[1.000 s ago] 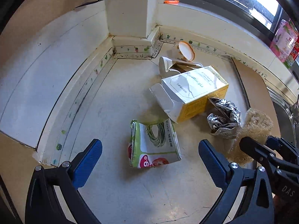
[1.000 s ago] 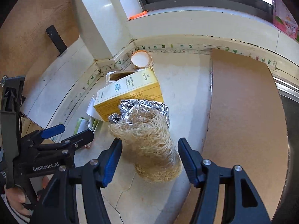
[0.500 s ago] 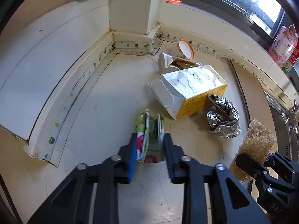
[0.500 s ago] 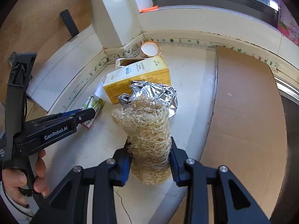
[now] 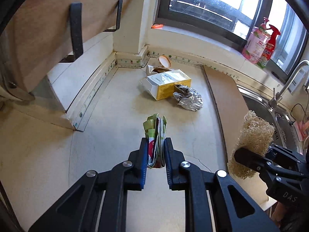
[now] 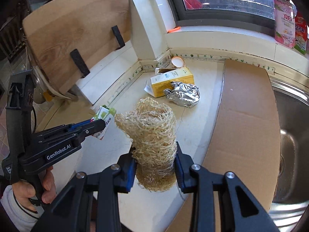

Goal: Collect trash
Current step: 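Carry the wrapper and loofah down over the trash bin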

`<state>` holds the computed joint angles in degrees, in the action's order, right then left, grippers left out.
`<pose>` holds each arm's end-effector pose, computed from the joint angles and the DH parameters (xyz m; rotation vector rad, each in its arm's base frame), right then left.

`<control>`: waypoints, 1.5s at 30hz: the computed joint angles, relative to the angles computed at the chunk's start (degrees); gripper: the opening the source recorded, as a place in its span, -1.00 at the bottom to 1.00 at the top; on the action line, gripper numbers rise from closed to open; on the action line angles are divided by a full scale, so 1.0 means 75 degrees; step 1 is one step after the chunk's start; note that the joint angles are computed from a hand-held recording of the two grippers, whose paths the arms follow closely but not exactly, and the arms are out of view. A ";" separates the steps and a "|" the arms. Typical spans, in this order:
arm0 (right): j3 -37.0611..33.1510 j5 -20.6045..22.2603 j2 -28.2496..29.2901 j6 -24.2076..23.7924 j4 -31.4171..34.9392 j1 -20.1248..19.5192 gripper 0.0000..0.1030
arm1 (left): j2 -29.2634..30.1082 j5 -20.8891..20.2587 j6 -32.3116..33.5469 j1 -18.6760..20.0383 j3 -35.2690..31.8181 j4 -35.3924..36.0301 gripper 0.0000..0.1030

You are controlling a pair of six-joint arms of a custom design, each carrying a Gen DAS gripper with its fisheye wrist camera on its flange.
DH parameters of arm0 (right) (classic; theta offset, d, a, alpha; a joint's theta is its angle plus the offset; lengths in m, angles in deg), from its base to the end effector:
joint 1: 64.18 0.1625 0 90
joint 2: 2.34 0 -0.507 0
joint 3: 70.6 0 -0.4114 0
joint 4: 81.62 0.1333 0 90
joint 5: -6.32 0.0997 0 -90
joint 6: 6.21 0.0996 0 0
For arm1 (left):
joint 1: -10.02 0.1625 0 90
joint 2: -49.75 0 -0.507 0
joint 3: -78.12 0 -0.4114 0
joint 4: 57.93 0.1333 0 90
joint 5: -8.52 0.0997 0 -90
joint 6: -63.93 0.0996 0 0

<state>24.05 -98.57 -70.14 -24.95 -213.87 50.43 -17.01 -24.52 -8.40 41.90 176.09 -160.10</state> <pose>0.3812 -0.5736 0.3798 1.0125 -2.6849 0.4066 -0.4191 -0.5160 0.3313 -0.0758 2.2765 -0.9579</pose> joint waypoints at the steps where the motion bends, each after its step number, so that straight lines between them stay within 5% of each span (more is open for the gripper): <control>1: 0.0160 0.0103 -0.0192 0.0021 0.0008 0.0014 -0.34 | -0.0084 -0.0018 -0.0155 -0.0166 0.0110 0.0088 -0.73; 10: 0.1700 0.0735 -0.1754 0.0114 -0.0014 0.0090 -0.34 | -0.0516 0.0021 -0.2233 -0.1874 0.0997 0.1271 -0.73; 19: 0.3208 0.0841 -0.3035 -0.0063 -0.0081 0.0045 -0.34 | -0.0502 -0.0365 -0.3629 -0.3102 0.2007 0.1256 -0.72; 30: 0.4487 0.0367 -0.3617 -0.0116 -0.0727 -0.0516 -0.34 | -0.0138 -0.1602 -0.3937 -0.3304 0.3214 -0.0149 -0.72; 45: 0.5352 -0.0069 -0.3435 -0.0061 -0.1156 -0.1374 -0.34 | 0.0386 -0.2226 -0.3368 -0.2950 0.3793 -0.1338 -0.71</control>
